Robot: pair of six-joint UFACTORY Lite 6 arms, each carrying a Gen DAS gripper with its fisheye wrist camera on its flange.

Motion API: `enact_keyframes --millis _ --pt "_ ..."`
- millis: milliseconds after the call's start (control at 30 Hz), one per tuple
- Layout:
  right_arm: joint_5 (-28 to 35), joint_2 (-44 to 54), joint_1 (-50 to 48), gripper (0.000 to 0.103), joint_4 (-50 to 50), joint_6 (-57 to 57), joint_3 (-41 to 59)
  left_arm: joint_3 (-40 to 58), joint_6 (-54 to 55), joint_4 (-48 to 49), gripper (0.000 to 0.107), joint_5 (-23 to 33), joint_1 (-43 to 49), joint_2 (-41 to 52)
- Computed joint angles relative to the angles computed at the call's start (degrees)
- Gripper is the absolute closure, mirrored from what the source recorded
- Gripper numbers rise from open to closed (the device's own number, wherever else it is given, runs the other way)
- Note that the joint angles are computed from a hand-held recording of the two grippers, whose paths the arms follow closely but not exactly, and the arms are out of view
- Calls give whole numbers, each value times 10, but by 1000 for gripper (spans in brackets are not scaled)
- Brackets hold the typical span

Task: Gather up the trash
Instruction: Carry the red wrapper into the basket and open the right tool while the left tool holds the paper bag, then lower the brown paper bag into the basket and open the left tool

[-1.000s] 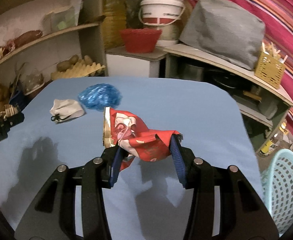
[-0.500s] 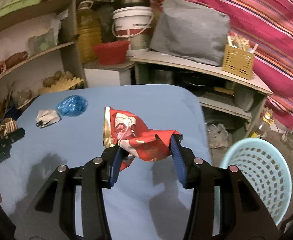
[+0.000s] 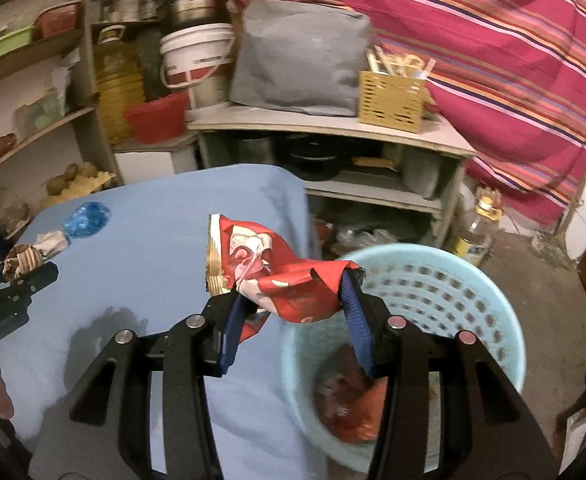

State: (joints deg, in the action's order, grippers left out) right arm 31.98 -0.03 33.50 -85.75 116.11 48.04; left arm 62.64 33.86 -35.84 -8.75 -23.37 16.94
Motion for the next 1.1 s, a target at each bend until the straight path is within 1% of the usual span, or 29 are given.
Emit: enact_keyframes --millis 67,267,367,533,633,700,767,833,933,1000,1067,1100 --pt "-11 -33 -23 57 -15 17 -40 15 83 -91 52 -12 -33 14" --pt "-36 -120 -94 56 -42 47 -135 84 217 -249 52 -18 -92 64" --pt "-67 -132 -130 54 -71 70 -156 122 284 -335 52 -17 -122 89" --pt "-108 -108 -170 50 -130 115 -154 190 411 -469 52 -35 -170 132" --pt "-130 -87 -194 44 -153 123 -147 245 507 -567 51 -40 -189 166" --pt "-142 -86 -212 37 -172 140 -154 277 562 -625 51 -40 -198 186" --pt "-149 -94 -227 34 -195 162 -164 301 607 -674 51 -40 -204 203" --pt "-151 -116 -242 33 -199 167 -181 329 652 -721 51 -41 -211 223" --pt "-142 -162 -262 26 -176 150 -210 366 704 -779 51 -47 -225 250" --pt "-154 -201 -289 25 -177 149 -232 412 783 -860 51 -51 -235 283" --pt "-169 -228 -316 24 -199 169 -250 457 842 -921 51 -56 -245 315" --pt "-175 -236 -325 24 -199 168 -255 496 895 -975 49 -64 -251 342"
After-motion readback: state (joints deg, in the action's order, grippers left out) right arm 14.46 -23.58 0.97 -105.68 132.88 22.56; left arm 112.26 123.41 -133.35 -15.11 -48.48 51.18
